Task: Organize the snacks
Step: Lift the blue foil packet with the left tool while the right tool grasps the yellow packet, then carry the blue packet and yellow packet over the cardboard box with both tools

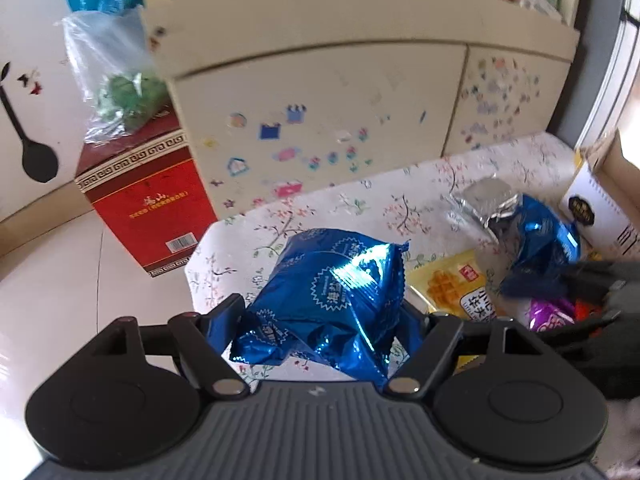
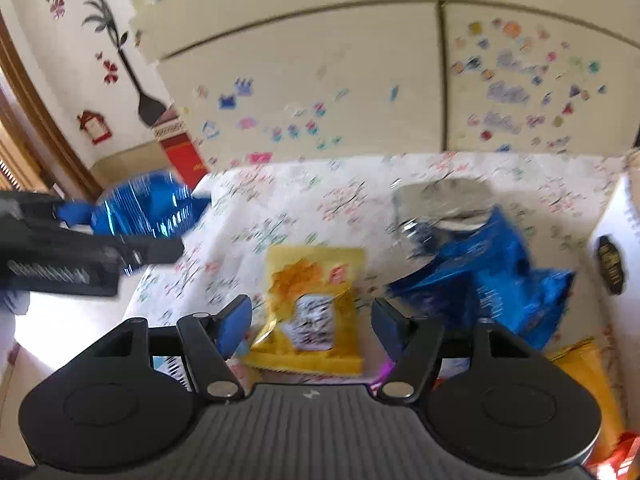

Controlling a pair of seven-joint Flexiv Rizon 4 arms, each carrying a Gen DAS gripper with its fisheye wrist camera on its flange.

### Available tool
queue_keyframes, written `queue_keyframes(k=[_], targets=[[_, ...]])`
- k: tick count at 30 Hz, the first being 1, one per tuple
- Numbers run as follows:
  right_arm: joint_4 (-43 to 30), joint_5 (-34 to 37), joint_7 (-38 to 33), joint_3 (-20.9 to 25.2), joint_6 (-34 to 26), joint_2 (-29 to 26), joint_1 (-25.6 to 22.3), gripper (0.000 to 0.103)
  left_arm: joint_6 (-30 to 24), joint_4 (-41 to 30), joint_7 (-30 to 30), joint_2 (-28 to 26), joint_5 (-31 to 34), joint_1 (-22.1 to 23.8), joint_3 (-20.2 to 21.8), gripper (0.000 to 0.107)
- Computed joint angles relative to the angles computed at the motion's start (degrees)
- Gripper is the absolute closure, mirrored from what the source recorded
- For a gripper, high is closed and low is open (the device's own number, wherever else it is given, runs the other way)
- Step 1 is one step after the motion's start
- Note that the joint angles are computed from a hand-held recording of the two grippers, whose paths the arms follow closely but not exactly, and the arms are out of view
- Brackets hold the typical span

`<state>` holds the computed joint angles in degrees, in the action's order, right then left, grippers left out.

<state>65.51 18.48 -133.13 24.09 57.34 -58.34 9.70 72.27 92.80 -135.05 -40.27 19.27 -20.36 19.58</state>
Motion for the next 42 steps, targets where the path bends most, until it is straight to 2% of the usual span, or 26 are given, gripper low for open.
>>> queue_keyframes(k=[2, 4, 7, 9, 12, 15, 21, 22, 23, 24, 27, 32, 42], targets=[[1.8, -0.8, -0.9, -0.7, 1.8, 0.5, 1.1, 0.031, -0.2, 0.6, -0.8, 0.8, 0.3, -0.6, 0.5, 0.03], [4.7, -3.1, -2.5, -2.3, 6.6, 1.0, 3.1, 0.031, -0.7, 1.0, -2.0, 1.4, 0.9, -1.4, 1.3, 0.03], [8.0, -6.9, -1.4, -4.8, 13.5, 1.2, 5.8, 0.036, -1.4, 1.2, -3.8, 2.3, 2.4, -2.2, 2.0, 0.03], [7.8, -7.8, 0.6, -3.9, 12.6, 1.1, 5.2, 0.039, -1.3, 1.6, -4.8, 3.1, 3.6, -2.5, 2.0, 0.03], [4.9, -8.3, 5.4, -1.9, 6.5, 0.6, 3.3, 0.038, -1.6, 1.7, -7.1, 4.0, 5.6, -3.5, 2.6, 0.029], [3.0, -7.6, 9.6, -2.2, 4.1, 0.3, 3.4, 0.027, -2.3, 1.8, -9.5, 5.0, 7.7, -4.1, 3.0, 0.029], [4.5, -9.7, 11.9, -4.0, 7.5, 0.3, 5.6, 0.029, -3.9, 1.8, -13.2, 6.2, 11.2, -3.2, 2.3, 0.029], [5.7, -11.1, 11.9, -5.3, 9.6, 0.5, 6.7, 0.033, -4.3, 1.9, -13.5, 6.4, 11.5, -2.9, 2.0, 0.029], [7.1, -12.6, 11.7, -6.4, 12.2, 0.7, 7.7, 0.042, -4.8, 1.9, -13.8, 6.5, 11.9, -2.7, 1.7, 0.029], [8.8, -14.6, 11.7, -7.8, 15.5, 0.8, 8.8, 0.044, -5.3, 1.9, -14.1, 6.6, 12.3, -2.5, 1.4, 0.029], [8.8, -16.3, 11.7, -5.6, 14.8, 0.6, 6.9, 0.049, -6.2, 1.7, -14.8, 6.9, 13.1, -1.7, 0.4, 0.029], [8.9, -17.4, 9.5, -2.1, 11.9, 1.7, 3.4, 0.05, -6.8, 0.8, -15.4, 7.1, 15.3, -1.4, -0.7, 0.029], [15.9, -11.5, -7.1, 6.5, 13.3, 9.5, -7.8, 0.05, -4.6, -2.3, -15.9, 5.8, 17.4, -2.2, -1.7, 0.029]])
